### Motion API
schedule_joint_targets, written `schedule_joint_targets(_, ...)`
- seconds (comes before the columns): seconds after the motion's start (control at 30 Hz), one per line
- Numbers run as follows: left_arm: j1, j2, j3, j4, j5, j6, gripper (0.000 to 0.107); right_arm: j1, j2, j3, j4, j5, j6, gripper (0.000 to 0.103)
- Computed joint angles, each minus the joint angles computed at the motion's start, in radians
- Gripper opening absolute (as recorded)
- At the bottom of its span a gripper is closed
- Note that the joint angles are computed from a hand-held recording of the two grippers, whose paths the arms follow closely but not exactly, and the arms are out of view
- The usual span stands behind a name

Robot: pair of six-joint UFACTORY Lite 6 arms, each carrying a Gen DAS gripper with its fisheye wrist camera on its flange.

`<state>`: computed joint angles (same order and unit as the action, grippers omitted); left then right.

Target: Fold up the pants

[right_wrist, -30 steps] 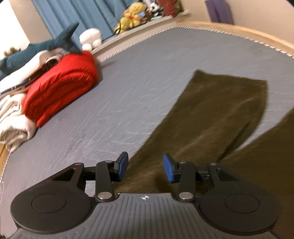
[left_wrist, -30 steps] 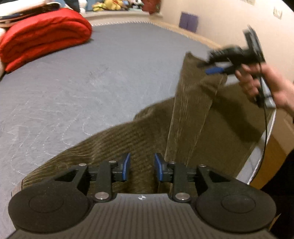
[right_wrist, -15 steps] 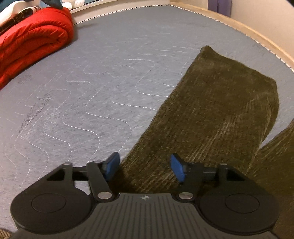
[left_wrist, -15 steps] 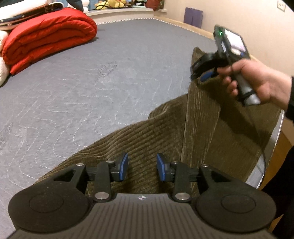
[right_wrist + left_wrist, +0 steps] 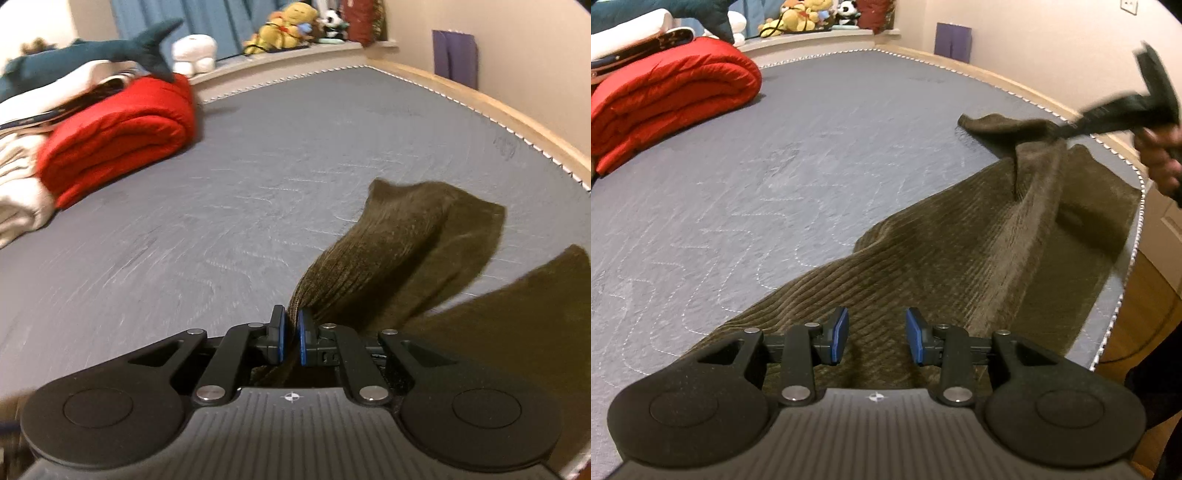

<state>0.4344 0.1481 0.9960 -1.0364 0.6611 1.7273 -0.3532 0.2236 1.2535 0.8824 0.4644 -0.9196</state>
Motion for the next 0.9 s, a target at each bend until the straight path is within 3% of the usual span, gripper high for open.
schedule_joint_targets(0.1,-0.001,-0.014,-0.013,-0.004,0.015,0.008,0.038,-0.165,-0.091,-0.090,0.010,0.186,-0.207,0.007)
schedule_joint_targets(0.2,-0.014,-0.013,-0.013,-0.003,0.012,-0.003,0.041,-0.279,-0.101,-0.123,-0.081,0.299,-0.300,0.008)
schedule_joint_targets(0.33,-0.056,0.008,0.008,0.001,-0.026,-0.053,0.042,-0.394,-0.087,-0.113,-0.029,0.320,-0.392,0.009)
schedule_joint_targets(0.43,-0.085,0.013,0.008,-0.004,-0.059,-0.076,0.043,-0.453,-0.056,-0.049,0.090,0.362,-0.409,0.029)
schedule_joint_targets(0.5,-0.106,0.016,0.006,-0.010,-0.084,-0.085,0.043,-0.442,-0.044,-0.045,0.180,0.311,-0.442,0.039)
schedule_joint_targets(0.67,-0.133,0.035,0.008,-0.010,-0.133,-0.103,0.043,-0.263,0.041,-0.075,0.388,0.069,-0.595,0.040)
schedule_joint_targets(0.77,-0.135,0.053,0.020,-0.010,-0.151,-0.103,0.046,-0.130,0.109,-0.068,0.545,-0.098,-0.771,0.046)
schedule_joint_targets(0.9,-0.129,0.084,0.057,-0.002,-0.158,-0.125,0.046,0.002,0.223,0.011,0.501,-0.256,-0.783,0.049)
